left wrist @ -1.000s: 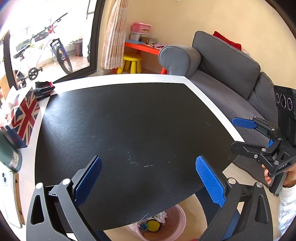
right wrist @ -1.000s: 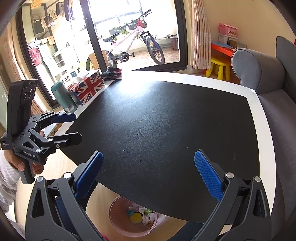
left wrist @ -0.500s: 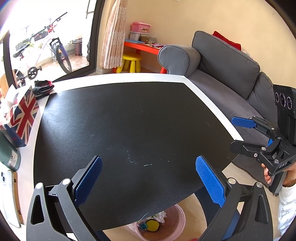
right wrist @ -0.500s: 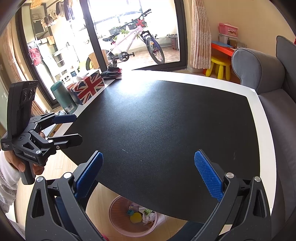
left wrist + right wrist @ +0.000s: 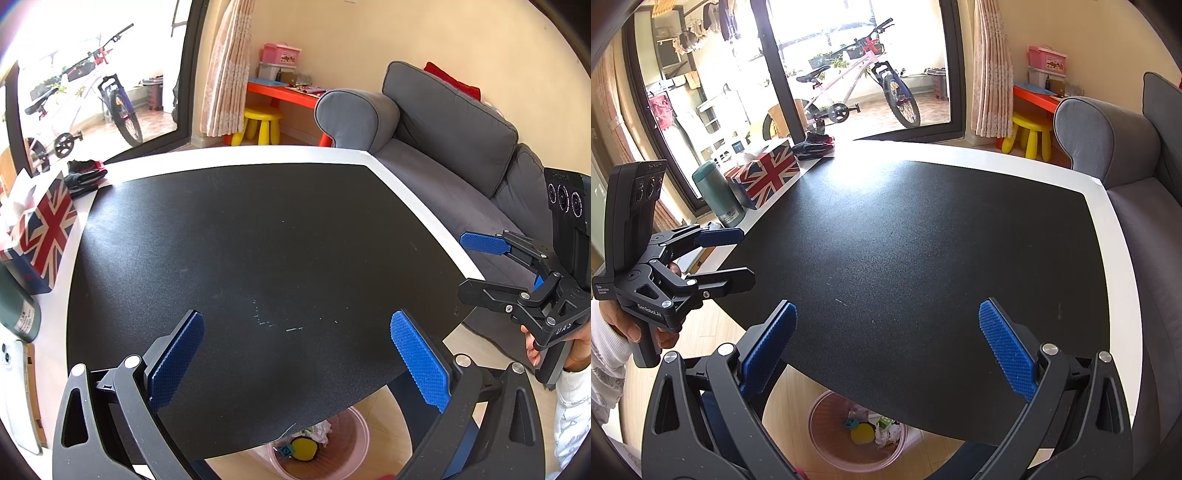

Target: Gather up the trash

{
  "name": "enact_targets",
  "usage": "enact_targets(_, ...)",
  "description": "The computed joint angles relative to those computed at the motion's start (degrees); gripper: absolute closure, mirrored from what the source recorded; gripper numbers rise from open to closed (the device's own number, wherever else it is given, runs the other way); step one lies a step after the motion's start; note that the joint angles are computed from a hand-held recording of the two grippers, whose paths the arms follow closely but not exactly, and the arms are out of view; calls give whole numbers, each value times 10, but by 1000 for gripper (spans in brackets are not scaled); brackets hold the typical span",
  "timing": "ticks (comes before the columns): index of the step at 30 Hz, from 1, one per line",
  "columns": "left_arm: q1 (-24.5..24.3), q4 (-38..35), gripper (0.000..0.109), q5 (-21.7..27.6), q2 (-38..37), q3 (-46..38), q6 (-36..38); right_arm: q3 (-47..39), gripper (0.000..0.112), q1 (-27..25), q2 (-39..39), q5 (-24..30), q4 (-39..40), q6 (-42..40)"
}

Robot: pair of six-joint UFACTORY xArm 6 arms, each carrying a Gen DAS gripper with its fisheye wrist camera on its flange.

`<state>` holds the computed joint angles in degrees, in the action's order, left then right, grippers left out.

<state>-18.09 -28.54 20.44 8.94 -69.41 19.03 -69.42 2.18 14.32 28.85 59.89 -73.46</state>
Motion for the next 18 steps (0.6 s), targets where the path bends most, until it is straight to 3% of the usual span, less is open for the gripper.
enact_targets(18, 0, 29, 12, -4, 1, -2, -16, -1, 15, 1, 1, -1, 0, -1)
